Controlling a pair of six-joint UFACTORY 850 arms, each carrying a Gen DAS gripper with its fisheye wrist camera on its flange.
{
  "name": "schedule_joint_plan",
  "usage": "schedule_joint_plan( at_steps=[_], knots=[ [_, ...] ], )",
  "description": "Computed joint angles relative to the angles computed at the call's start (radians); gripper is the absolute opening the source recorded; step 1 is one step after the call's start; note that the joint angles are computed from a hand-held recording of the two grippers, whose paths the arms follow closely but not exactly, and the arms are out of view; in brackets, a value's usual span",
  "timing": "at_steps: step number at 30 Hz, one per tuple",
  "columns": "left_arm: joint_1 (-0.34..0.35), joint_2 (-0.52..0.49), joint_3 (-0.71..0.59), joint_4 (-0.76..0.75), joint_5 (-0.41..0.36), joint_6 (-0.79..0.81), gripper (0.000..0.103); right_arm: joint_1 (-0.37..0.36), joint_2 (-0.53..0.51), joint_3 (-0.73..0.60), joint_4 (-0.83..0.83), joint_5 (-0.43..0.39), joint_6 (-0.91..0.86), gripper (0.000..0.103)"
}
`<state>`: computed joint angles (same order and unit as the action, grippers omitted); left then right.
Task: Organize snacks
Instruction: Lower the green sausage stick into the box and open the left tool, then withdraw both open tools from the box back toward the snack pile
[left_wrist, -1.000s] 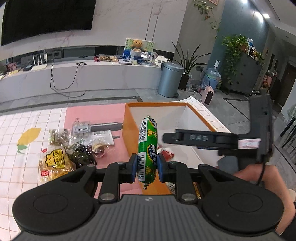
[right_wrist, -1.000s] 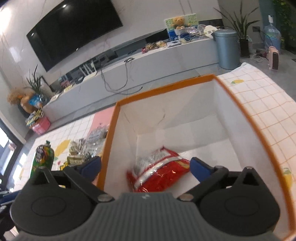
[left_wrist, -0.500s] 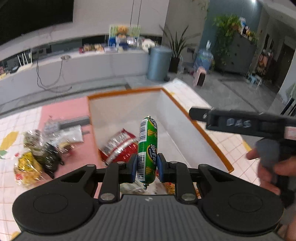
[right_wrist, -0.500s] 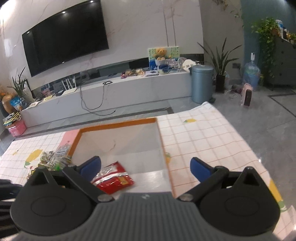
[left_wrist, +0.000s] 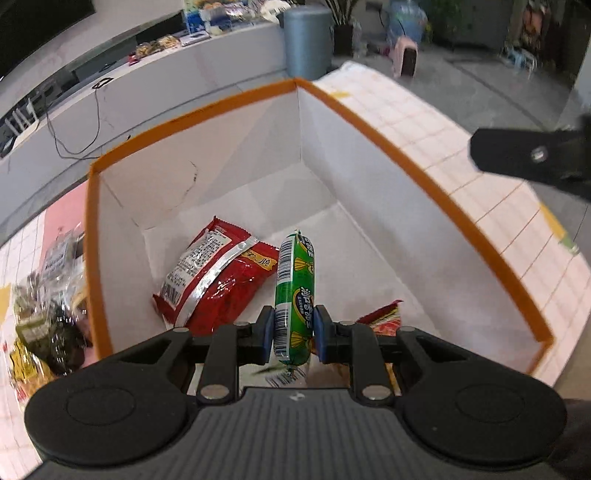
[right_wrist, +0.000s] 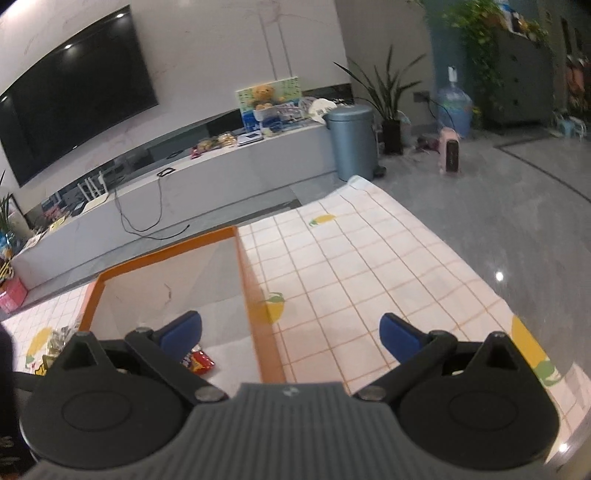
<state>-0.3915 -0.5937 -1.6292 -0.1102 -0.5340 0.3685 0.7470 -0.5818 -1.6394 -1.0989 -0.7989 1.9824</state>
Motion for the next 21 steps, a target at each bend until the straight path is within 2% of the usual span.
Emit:
schedule_joint_plan(
  at_steps=[5,6,8,10,16,21],
  knots=[
    [-0.029,-0.008,0.013,0.151,0.054,-0.045,0.026,0.007,-0.006,-0.002,-0.020,-0.022,0.035,0.100],
    [-0.035,-0.007,0.017,0.194,0.059,-0.069,0.030,0.005,-0.004,0.002,-0.030,-0.019,0.047,0.100],
    [-0.045,0.006,0.044,0.308,0.096,-0.163,0.030,0.007,-0.002,0.006,-0.045,-0.018,0.068,0.100],
    [-0.046,0.019,0.061,0.351,0.110,-0.212,0.033,0.008,-0.003,0.005,-0.047,-0.018,0.073,0.100],
    [-0.016,0.069,0.092,0.256,0.150,-0.206,0.044,0.016,0.003,-0.002,-0.066,0.004,0.088,0.100],
    [0.012,0.132,0.128,0.192,0.170,-0.198,0.064,0.036,0.000,-0.025,-0.106,0.038,0.082,0.100]
  ],
)
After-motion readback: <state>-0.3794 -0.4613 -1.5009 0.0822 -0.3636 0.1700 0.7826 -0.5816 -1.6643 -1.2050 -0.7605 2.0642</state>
